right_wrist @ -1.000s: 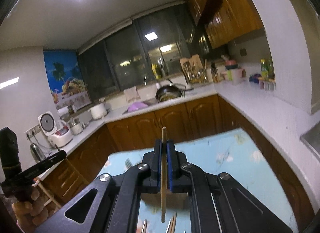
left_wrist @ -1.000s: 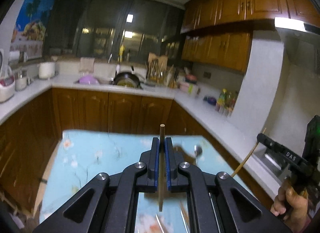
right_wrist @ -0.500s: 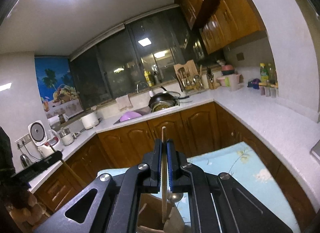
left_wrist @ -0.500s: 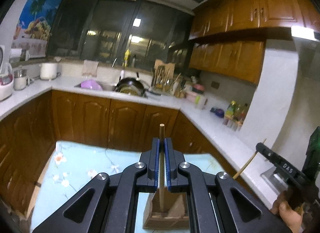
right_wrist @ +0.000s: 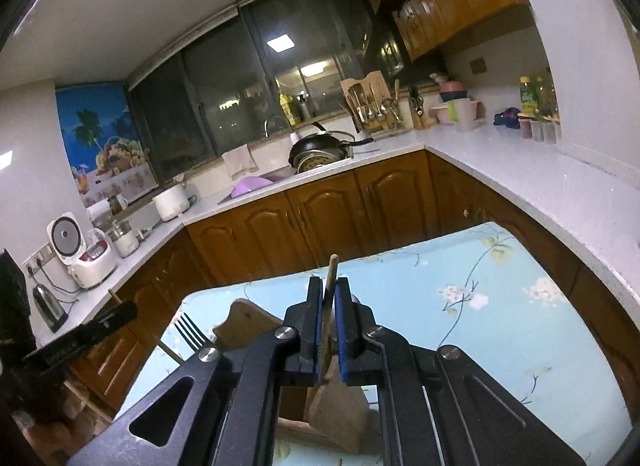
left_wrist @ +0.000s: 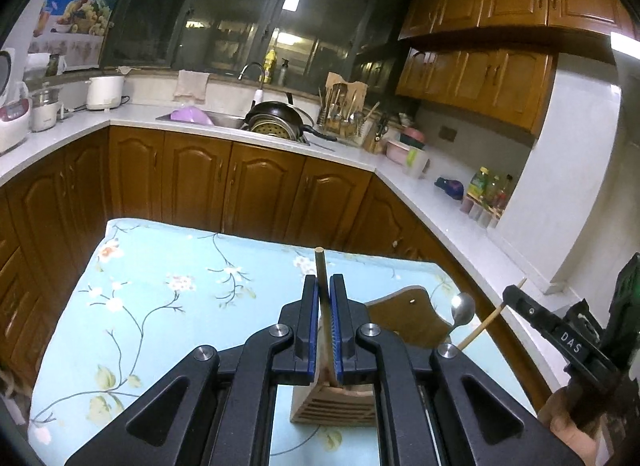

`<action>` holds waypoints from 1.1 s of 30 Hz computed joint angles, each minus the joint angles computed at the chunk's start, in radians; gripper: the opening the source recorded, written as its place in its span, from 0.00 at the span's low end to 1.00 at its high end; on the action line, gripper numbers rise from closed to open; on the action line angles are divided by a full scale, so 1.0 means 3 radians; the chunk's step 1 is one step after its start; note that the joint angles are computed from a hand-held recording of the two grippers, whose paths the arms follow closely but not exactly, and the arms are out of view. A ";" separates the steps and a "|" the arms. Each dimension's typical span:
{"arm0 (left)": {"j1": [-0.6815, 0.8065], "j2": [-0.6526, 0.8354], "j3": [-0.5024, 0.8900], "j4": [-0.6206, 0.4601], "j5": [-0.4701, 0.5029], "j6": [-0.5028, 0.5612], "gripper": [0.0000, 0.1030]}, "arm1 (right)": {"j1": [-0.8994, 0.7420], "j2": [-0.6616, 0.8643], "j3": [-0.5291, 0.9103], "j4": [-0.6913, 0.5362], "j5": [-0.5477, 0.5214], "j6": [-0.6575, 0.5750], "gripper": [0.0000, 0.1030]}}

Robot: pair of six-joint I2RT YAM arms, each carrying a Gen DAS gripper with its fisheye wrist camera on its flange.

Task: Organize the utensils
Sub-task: 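Lift the wooden chopsticks and carry them above the wooden holder, then open both tools to drop the wooden chopsticks into the holder, then move both open tools back over the remaining utensils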

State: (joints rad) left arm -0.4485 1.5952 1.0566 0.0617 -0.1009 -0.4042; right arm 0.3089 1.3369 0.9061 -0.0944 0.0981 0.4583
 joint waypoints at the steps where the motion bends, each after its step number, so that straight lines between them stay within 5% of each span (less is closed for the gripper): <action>1: 0.0012 -0.0006 0.0035 -0.0044 0.0012 0.0009 0.04 | -0.0010 0.0000 0.0006 -0.0014 -0.0018 0.0014 0.06; 9: -0.0089 -0.0342 -0.0105 -0.0326 -0.0069 -0.0075 0.08 | -0.0028 0.0026 0.0086 -0.0133 -0.0040 0.0031 0.11; 11: -0.0050 -0.0349 -0.0056 -0.0422 0.0031 -0.0119 0.34 | -0.0070 0.0030 0.0102 -0.0144 -0.0134 0.0042 0.14; 15: -0.0098 -0.0545 -0.0166 -0.0424 -0.0121 -0.0084 0.47 | -0.0103 -0.0140 -0.0004 -0.0107 -0.0185 0.0075 0.57; 17: -0.0108 -0.0649 -0.0243 -0.0446 -0.0104 -0.0107 0.58 | -0.0109 -0.0285 -0.0075 -0.0118 -0.0166 0.0109 0.60; 19: -0.0113 -0.0756 -0.0316 -0.0486 -0.0114 -0.0154 0.75 | -0.0135 -0.0403 -0.0142 -0.0124 -0.0205 0.0154 0.75; 33: -0.0468 -0.2022 -0.1298 -0.0955 -0.0420 -0.0470 0.83 | 0.0343 -0.1704 -0.0878 -0.0757 0.0188 0.0507 0.87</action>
